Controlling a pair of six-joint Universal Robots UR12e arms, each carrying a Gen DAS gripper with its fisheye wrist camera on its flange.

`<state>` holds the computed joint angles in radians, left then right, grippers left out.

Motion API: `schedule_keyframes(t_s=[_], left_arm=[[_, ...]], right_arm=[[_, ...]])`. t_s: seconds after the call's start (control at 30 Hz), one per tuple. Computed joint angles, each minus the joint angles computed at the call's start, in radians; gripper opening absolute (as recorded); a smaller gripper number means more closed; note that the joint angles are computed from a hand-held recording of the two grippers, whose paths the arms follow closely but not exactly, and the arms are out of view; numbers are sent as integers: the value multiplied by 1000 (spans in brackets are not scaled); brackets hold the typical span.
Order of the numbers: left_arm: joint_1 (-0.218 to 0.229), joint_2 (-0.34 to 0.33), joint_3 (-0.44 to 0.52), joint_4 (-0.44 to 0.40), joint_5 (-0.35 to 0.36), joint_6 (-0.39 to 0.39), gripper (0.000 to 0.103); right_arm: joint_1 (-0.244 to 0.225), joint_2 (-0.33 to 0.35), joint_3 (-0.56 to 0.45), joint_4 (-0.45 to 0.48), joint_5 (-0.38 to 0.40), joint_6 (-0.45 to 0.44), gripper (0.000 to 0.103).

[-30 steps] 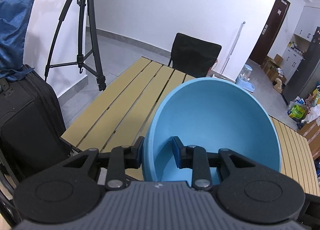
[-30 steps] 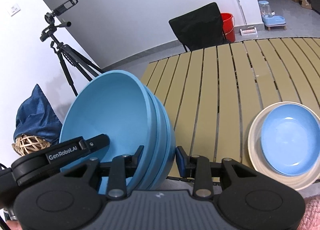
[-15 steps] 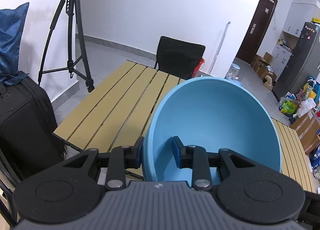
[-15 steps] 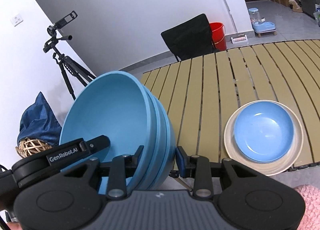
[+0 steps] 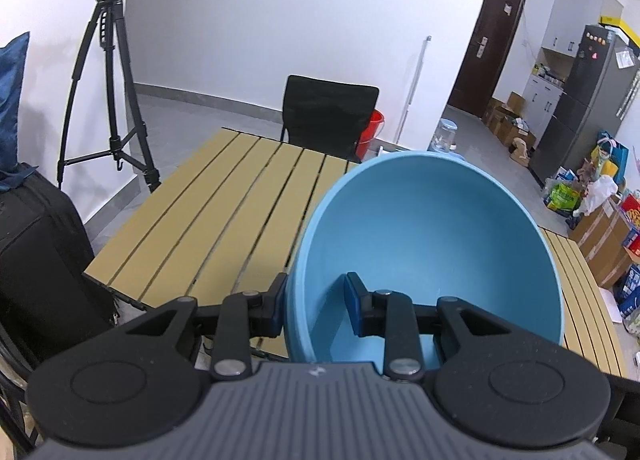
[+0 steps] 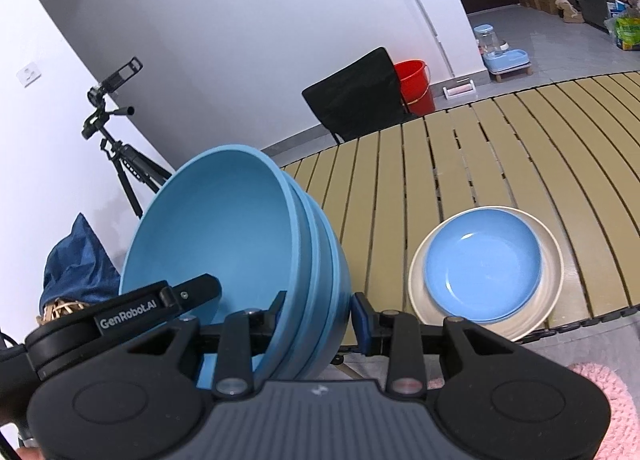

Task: Organize plates and bowls
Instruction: 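Lift the bowl stack with both grippers and carry it over the cream plate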

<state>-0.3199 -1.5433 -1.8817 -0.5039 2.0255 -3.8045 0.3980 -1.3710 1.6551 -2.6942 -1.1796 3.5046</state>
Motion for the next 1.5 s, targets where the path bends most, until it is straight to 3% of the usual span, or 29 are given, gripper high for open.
schedule_keyframes(t_s=[0.43, 1.5], left_arm=[[-30, -60, 45, -4, -23, 20, 30], [4, -198, 137, -53, -156, 52, 30]], right_arm=[[-51, -21, 45, -26, -2, 33, 32], [-110, 50, 17, 44, -17, 47, 32]])
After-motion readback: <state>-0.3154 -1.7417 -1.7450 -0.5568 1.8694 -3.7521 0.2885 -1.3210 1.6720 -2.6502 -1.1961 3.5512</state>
